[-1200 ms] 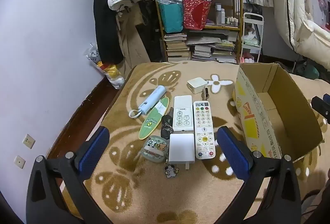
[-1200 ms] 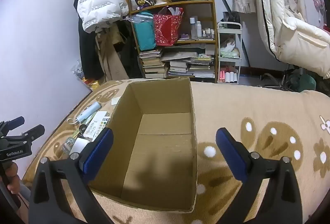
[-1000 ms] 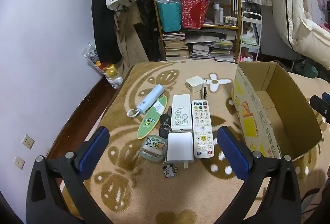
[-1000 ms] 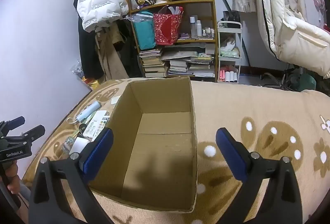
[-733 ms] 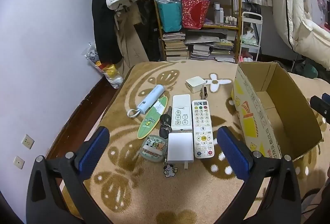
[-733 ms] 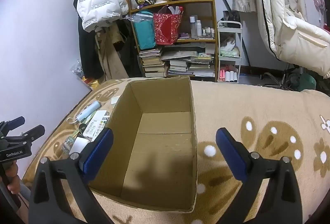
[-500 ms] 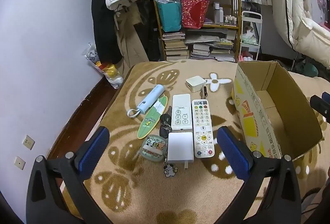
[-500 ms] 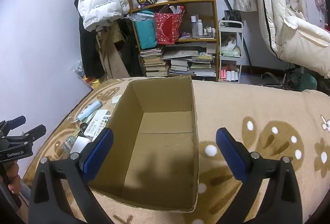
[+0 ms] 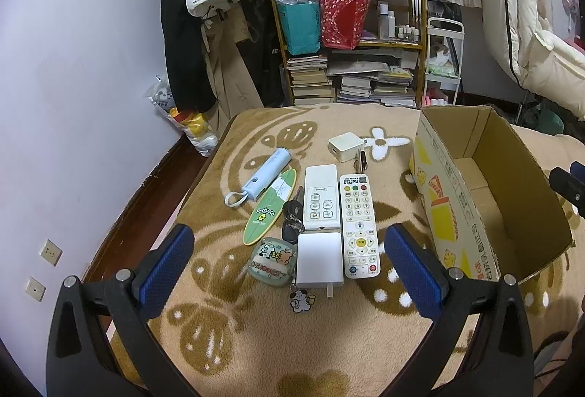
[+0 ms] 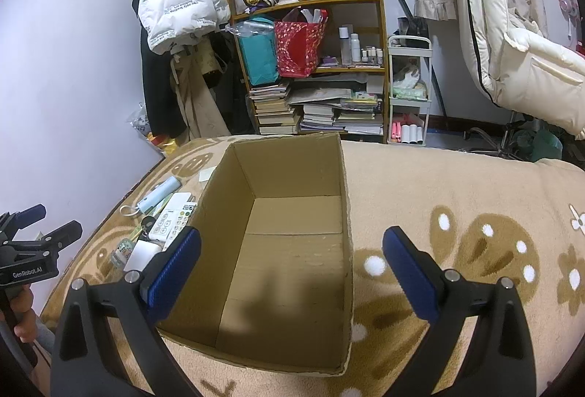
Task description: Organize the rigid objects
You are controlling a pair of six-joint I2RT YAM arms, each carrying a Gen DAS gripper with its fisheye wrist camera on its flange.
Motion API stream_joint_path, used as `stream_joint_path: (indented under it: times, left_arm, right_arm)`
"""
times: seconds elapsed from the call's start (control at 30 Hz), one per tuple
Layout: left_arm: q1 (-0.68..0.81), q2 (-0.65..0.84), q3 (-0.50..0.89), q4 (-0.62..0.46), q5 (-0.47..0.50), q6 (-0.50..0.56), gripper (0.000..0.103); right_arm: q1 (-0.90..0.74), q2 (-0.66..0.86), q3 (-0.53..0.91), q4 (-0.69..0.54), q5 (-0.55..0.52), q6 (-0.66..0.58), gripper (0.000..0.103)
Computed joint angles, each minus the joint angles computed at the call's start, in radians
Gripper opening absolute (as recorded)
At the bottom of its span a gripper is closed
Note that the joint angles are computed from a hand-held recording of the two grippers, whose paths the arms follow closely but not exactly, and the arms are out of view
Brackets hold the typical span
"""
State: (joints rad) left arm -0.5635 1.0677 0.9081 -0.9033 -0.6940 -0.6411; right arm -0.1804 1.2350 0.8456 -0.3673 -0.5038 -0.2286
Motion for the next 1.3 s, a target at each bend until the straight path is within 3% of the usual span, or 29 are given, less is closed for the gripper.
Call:
stream_joint_path:
  times: [1.3]
  left_arm:
    - [-0.006,0.013,-0.019,0.016,0.012,0.005,0.103]
  right_arm:
    - [0.015,-0.015,-0.042,0.028,0.013,0.008,0.103]
